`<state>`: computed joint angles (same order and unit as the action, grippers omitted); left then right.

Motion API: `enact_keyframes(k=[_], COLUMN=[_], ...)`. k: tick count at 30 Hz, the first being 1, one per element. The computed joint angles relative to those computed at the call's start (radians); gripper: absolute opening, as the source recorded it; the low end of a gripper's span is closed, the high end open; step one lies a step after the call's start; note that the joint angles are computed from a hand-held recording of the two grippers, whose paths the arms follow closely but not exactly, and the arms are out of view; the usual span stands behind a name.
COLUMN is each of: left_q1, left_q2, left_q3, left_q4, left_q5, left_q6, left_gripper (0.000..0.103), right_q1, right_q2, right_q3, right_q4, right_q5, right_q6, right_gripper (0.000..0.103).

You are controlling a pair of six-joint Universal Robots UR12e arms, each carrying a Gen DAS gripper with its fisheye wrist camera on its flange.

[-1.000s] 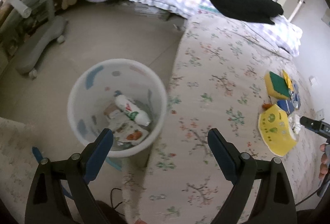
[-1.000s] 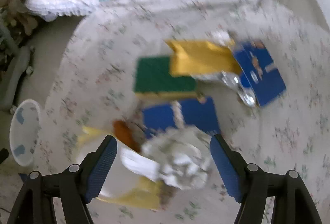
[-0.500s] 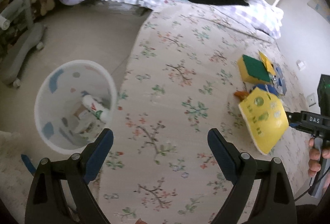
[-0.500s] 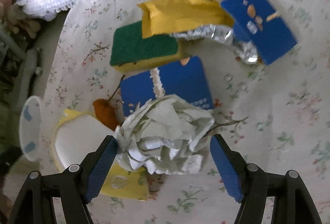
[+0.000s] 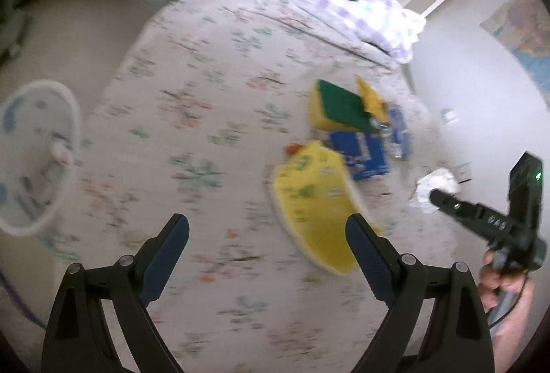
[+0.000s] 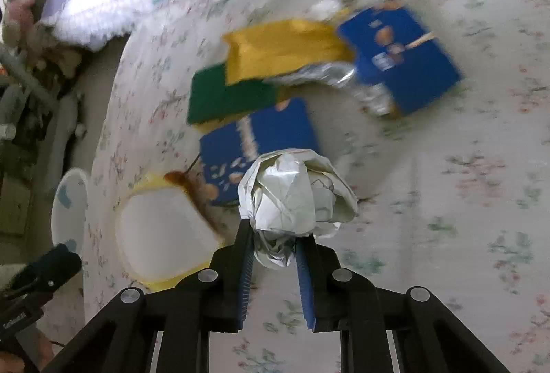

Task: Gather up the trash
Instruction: 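Reach the right tool to the crumpled white paper ball and grasp it, then drop the yellow plastic piece in the wastebasket with the left tool while the right holds paper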

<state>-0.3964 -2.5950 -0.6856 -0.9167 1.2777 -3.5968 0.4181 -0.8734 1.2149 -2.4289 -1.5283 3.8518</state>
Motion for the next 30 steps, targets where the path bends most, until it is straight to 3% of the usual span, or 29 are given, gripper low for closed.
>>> enact_keyframes(k=[6,9,12,15,18,22,26,30], left_q1=[-0.014,-0.025,-0.029,-0.027,-0.019,0.000,0.027,0.055], left_q2=[-0.069,-0.125,-0.141,-0.115,-0.083,-0.035,0.028,0.095], left_q3=[0.104,0.206,0.233,0.181,0.131,0.043,-0.069,-0.183], left_q4=[-0.001,-0.070,-0.109,-0.070,-0.060,-0.028,0.066,0.161], left_q5=[-0.089,-0.082,-0.068,-0.069,-0.068,-0.076,-0.088,-0.047], left_q6=[-0.032,-0.031,-0.034,-0.041,0.000,0.004,-0.030,-0.063], left_gripper=[0.084,0.069,0.056,0.044,0.030,0.025,0.025,0.025], right_q1=[-0.010,-0.016,-0.022,-0.026,-0.024,-0.024,-0.018,-0.004], right_q2=[-0.059,-0.077,-0.092,-0.099,-0.096,-0.084,-0.067,-0.039], right_q3=[0.088,0.118,0.141,0.152,0.147,0.128,0.093,0.039], right_q4=[-0.042,-0.049,-0.052,-0.062,-0.058,-0.047,-0.050,-0.024], right_q5=[-0.074,-0.087,-0.099,-0.101,-0.107,-0.096,-0.091,-0.112], right_q6=[0.039,0.048,0.061,0.062,0.048,0.043,0.024,0.000], right_gripper=[0.021,0.021,0.021,0.021,0.021,0.021,0.021,0.021])
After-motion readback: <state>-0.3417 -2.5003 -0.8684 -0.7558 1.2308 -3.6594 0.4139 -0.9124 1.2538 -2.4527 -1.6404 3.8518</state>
